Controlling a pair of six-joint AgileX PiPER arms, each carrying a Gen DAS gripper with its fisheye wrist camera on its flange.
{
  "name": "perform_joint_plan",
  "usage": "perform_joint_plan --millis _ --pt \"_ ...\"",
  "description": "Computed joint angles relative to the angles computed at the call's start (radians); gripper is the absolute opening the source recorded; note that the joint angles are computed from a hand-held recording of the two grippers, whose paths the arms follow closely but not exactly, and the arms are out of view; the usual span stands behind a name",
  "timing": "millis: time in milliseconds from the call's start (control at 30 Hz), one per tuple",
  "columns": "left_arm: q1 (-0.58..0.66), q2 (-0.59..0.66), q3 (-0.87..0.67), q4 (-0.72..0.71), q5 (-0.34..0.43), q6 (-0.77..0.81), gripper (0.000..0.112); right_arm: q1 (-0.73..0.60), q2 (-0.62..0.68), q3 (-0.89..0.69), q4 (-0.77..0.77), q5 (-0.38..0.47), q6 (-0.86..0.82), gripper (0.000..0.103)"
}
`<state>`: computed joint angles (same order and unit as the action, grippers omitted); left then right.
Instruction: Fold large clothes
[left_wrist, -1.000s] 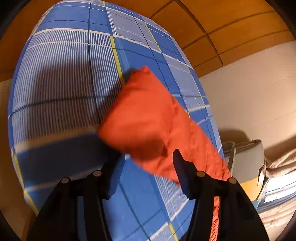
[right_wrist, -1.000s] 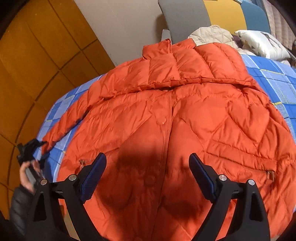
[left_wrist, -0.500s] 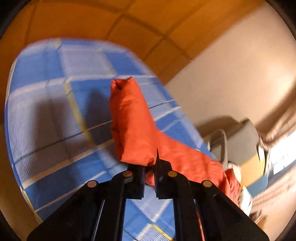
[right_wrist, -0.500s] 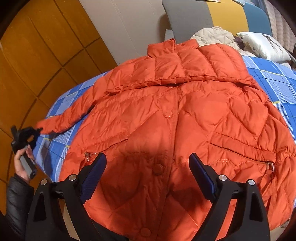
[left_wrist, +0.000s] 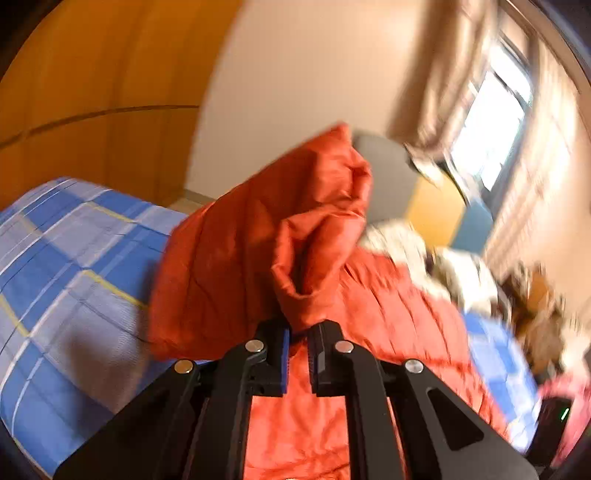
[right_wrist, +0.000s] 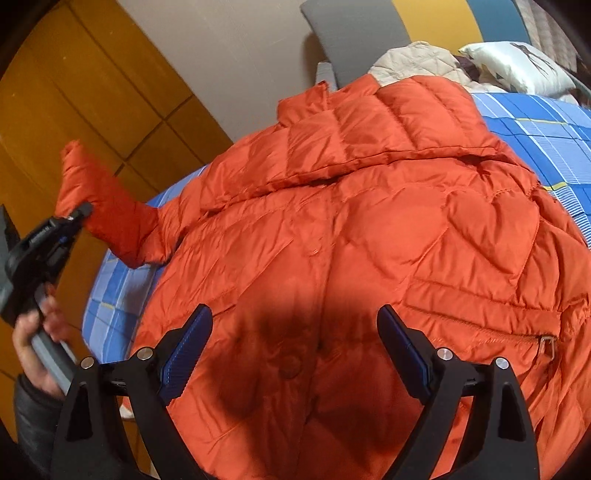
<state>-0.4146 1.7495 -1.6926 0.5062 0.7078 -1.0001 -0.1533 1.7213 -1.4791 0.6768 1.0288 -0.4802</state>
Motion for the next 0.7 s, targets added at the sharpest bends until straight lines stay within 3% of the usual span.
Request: perform_joint_plan --millis 200,533,700 --pt "-0.100 0.228 -0.237 -0.087 0.121 0.152 0.007 -0.044 0.062 -0.068 0.014 0.016 0.008 0.090" --pt "-0.132 0.318 -0.279 -0.164 0.151 0.196 0.014 -0.033 0.209 -0.270 0.060 0.096 0.065 0.090" --pt "-0.131 0.268 -0.162 -0.173 0.066 0.176 0.048 0.019 0.318 -0.422 0.101 0.161 0.131 0.090"
